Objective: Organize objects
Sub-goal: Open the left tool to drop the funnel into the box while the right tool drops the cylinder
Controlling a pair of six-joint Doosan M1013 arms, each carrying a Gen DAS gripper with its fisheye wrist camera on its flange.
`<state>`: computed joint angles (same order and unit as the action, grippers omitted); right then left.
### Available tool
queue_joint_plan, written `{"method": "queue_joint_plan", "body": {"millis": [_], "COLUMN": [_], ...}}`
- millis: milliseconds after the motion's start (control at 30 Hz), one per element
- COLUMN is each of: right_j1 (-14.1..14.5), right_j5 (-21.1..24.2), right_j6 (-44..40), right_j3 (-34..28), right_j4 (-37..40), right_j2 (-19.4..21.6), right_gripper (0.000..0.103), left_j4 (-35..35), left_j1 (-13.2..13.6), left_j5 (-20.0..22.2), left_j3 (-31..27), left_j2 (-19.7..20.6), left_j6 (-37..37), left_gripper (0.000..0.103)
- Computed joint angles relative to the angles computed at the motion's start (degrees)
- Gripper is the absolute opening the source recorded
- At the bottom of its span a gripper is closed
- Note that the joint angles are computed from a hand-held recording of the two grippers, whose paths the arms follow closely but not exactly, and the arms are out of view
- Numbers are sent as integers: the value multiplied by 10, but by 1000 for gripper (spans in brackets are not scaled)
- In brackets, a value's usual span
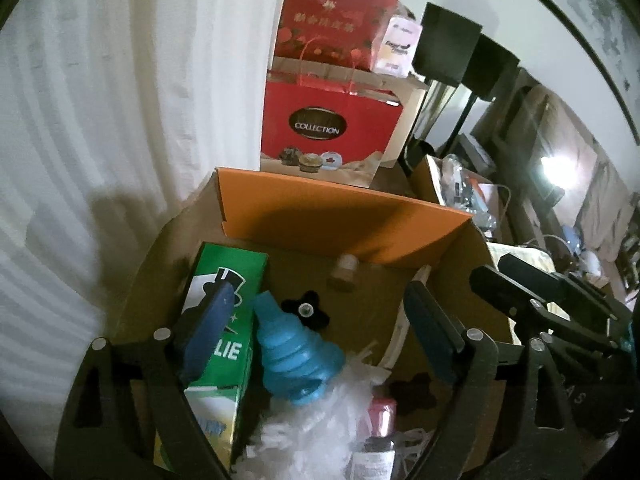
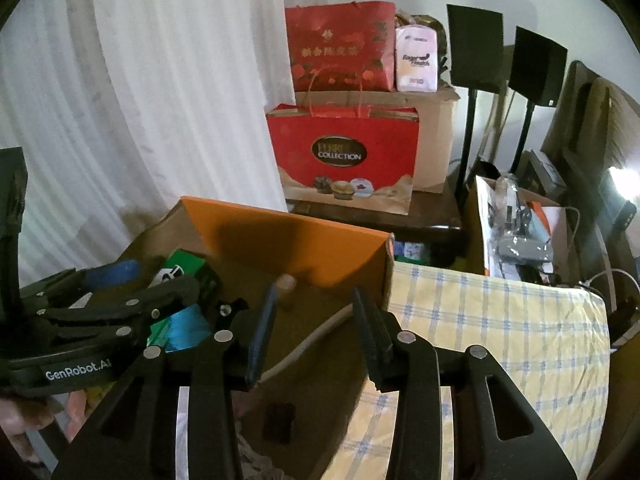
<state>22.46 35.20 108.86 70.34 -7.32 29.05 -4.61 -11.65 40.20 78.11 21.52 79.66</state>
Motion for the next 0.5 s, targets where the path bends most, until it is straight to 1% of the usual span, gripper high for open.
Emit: {"method": "queue_joint_plan", "body": {"millis": [167,267,367,433,500], "right_j1": [2,3,6,8,10], "right_j5": [-12,-15,-20,-21,-21], "right_j6": [28,47,79,94,111], "right_j3": [19,29,44,51,59], "right_j4": [-25,-42,-76,-95,-116], "right_j2": [-16,-25,-37,-43,-49], "right_gripper": [45,50,57,61,66], "left_j4": [15,22,35,42,45], "left_j1": [-4,-6,-9,-12,-14], "left_j5": [-11,-14,-20,-27,-37], "left_j3": [15,23,33,41,49], "left_j2": [-14,-21,-30,-38,-45], "left_j6": [-10,-15,-23,-25,-26], "left_gripper": [85,85,86,98,100]}}
